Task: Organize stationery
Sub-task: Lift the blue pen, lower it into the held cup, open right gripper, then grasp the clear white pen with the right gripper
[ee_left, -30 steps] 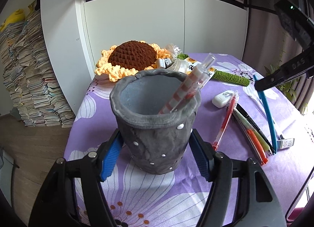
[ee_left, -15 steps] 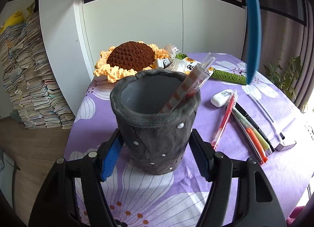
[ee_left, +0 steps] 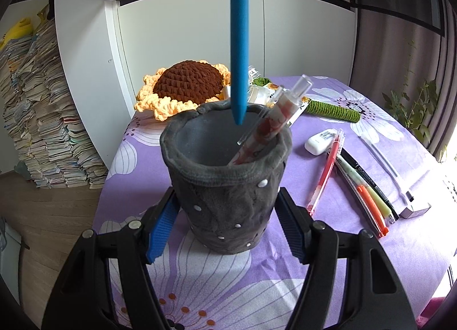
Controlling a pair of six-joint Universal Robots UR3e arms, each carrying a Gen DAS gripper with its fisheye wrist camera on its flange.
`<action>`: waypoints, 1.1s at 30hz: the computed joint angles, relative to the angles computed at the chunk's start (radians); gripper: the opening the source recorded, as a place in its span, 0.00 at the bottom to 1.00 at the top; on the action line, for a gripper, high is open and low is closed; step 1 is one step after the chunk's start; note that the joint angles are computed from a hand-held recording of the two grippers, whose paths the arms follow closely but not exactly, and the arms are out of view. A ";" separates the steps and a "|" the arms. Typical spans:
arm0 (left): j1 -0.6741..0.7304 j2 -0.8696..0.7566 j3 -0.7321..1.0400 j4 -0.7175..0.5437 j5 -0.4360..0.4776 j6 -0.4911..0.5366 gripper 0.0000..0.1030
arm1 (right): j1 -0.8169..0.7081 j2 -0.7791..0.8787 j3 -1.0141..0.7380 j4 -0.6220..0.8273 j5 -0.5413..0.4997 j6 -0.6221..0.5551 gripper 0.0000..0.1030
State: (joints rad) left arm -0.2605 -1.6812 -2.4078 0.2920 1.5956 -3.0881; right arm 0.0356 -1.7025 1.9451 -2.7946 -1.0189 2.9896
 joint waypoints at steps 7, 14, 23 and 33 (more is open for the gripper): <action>-0.005 -0.004 -0.001 0.004 0.006 -0.003 0.65 | -0.042 -0.024 0.115 0.048 0.012 -0.072 0.11; -0.010 -0.006 0.001 0.004 0.013 -0.008 0.65 | -0.158 -0.101 0.143 0.279 0.091 -0.154 0.11; -0.008 -0.005 0.000 0.003 0.012 -0.006 0.65 | -0.477 -0.362 0.215 0.649 0.090 -0.390 0.42; -0.001 -0.001 -0.007 0.006 0.006 -0.003 0.66 | -0.516 0.003 0.213 0.443 -0.181 -0.285 0.42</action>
State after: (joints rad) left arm -0.2619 -1.6827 -2.4145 0.2981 1.6021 -3.0912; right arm -0.4805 -1.6993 2.1579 -2.3520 -1.2003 2.7051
